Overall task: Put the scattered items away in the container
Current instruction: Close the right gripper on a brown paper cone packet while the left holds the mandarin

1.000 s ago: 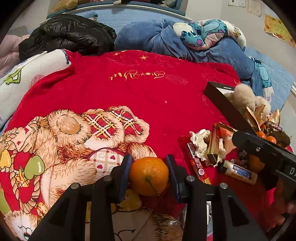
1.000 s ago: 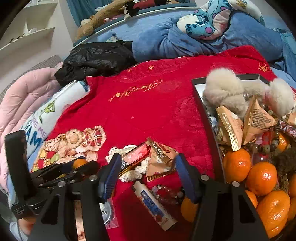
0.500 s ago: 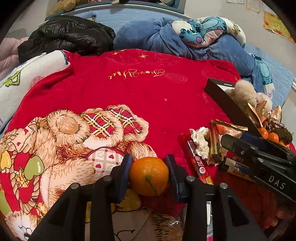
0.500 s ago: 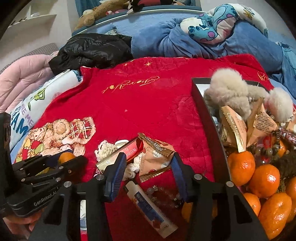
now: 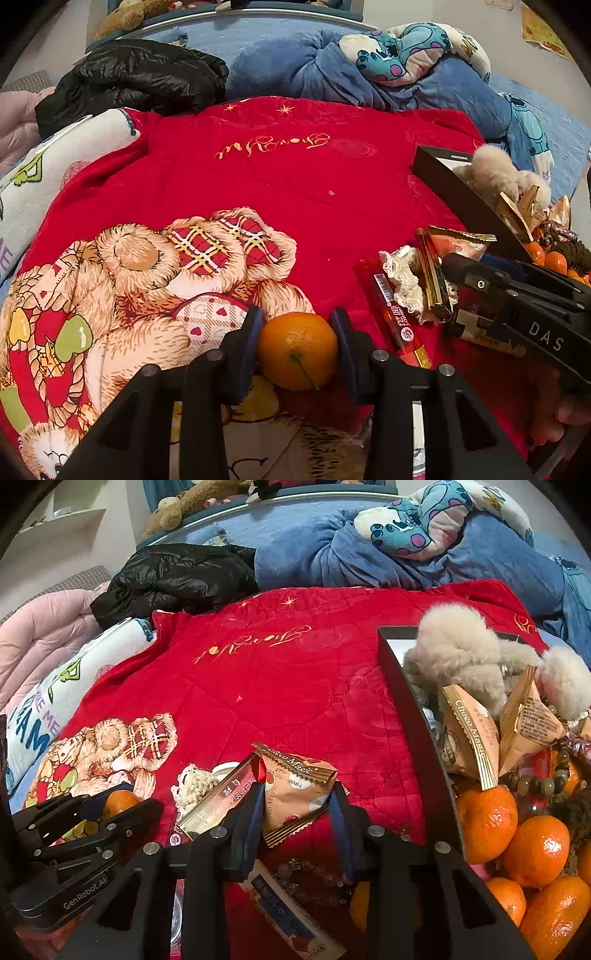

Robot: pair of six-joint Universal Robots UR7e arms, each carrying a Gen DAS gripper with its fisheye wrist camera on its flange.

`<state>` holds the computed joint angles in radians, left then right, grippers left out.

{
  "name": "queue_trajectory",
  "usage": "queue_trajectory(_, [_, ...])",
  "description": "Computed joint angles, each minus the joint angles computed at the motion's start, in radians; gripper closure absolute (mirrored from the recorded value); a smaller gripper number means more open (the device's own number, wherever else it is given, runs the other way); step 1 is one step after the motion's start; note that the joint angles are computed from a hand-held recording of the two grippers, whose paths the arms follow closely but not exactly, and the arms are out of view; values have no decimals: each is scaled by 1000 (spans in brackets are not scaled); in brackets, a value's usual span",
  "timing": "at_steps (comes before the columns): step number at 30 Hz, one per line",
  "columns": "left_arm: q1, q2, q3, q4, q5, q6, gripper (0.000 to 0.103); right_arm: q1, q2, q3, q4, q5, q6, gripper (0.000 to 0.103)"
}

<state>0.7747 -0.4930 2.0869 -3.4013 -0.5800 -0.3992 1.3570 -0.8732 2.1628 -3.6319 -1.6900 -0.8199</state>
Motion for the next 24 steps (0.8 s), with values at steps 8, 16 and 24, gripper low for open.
queue_trajectory(8, [-15,2,15,-60,22,23,64,-20,-43,27,3,63,31,76])
queue_trajectory(16, [-47,-4,45,-160,2,84,64,-34,-112,66,43,142,45,76])
queue_trajectory(24, [-94,-6,61,-213,-14,94,64,-47,-140,81,60,172,69,75])
